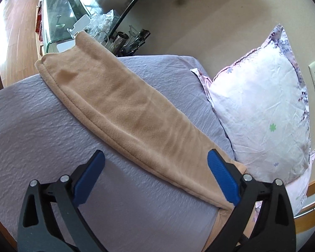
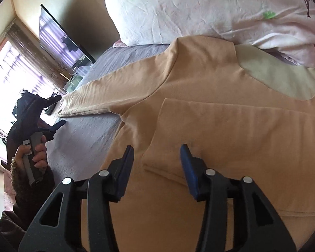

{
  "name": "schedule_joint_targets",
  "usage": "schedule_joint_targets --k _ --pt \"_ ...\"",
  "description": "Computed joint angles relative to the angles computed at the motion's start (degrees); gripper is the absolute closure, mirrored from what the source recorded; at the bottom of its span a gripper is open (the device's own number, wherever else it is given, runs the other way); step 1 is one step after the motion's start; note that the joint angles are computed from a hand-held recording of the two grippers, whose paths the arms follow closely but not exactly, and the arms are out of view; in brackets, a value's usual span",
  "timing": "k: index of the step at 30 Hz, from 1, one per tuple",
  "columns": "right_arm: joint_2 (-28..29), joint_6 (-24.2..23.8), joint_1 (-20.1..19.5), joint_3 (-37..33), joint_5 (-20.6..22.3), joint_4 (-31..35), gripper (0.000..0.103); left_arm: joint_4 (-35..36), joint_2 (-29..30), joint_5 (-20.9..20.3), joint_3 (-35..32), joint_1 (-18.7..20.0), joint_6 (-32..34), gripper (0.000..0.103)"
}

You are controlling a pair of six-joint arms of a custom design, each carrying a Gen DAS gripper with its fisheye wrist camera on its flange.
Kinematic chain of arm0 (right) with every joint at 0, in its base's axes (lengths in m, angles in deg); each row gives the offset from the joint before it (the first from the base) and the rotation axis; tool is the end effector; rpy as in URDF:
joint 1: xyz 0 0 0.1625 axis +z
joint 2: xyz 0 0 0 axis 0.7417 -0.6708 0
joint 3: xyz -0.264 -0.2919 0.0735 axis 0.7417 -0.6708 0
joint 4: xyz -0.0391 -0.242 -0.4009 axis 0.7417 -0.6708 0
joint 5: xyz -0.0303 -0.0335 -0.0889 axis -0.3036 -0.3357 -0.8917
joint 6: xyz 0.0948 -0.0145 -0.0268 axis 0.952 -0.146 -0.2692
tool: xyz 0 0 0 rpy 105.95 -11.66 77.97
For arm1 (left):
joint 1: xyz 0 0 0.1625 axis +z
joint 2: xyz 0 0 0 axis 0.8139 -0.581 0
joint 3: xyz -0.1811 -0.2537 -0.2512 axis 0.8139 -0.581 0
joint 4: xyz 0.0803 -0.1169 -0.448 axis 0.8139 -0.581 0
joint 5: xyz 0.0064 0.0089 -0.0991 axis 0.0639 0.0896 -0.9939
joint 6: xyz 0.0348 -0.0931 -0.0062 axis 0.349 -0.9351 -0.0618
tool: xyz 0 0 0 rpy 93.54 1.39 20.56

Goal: Fold small clothes

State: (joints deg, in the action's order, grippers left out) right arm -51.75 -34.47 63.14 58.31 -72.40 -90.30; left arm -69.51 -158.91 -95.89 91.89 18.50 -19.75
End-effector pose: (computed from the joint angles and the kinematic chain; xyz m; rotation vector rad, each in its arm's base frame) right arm 0.2632 -0.4034 0.0424 0.4347 -2.7926 0.5912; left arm 0.0661 -0.4006 0.3762 -0.4696 2.6785 -1.1731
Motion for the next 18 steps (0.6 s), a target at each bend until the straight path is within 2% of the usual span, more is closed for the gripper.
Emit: schedule_joint_targets --k 2,4,5,6,7,8,9,10,12,14,17,18 --pt "-2.15 0.42 0.16 2.17 2.34 -2.63 0.048 -1.27 0.96 0.59 -0.5 0.4 -1.62 0.015" --pt "-5.01 0.61 0.19 4.81 4.2 -5.35 0.041 -2.36 1.72 1.75 -1.13 1.11 -3.36 0.035" --pt "-6.53 0.5 0.36 6.09 4.68 -6.74 0.039 -2.68 2.13 1.96 -1.57 1.68 -4.45 0.04" --pt "-8.57 0.37 0.46 7.57 4.84 -7.47 0.038 -2.62 2.41 1.73 -2.08 2.59 -6.22 0.057" --pt "-9.71 0.29 0.68 8.43 4.79 -8.29 0.038 -2.17 2.72 0.88 -2.66 3.73 -7.99 0.081" --pt "-11.82 0.25 0.81 9.75 4.77 -8.61 0.038 -1.85 3.16 -0.81 -3.34 5.57 -9.97 0.091" --pt "-14.18 0.16 0.81 11.08 4.86 -8.55 0.035 -3.45 3.43 -3.42 -3.37 7.28 -10.55 0.095" --pt "-17.25 -0.08 0.67 12.67 5.03 -8.01 0.034 -5.01 3.34 -3.99 -3.06 7.65 -11.07 0.096" --pt "-21.5 -0.72 0.67 15.3 4.17 -8.81 0.029 -5.01 3.06 0.9 -2.87 4.06 -8.06 0.097" --pt "-25.71 -1.27 0.69 17.63 2.12 -9.32 0.029 -7.27 2.79 7.41 -1.65 -2.46 -3.08 0.098" --pt "-29.81 -1.6 0.41 20.05 -0.19 -11.4 0.029 -8.99 4.72 10.56 -1.09 -12.62 5.4 0.099" --pt "-30.7 -1.61 -0.03 20.73 -0.5 -12.56 0.029 -9.89 5.99 11.84 -0.26 -17.48 9.95 0.099"
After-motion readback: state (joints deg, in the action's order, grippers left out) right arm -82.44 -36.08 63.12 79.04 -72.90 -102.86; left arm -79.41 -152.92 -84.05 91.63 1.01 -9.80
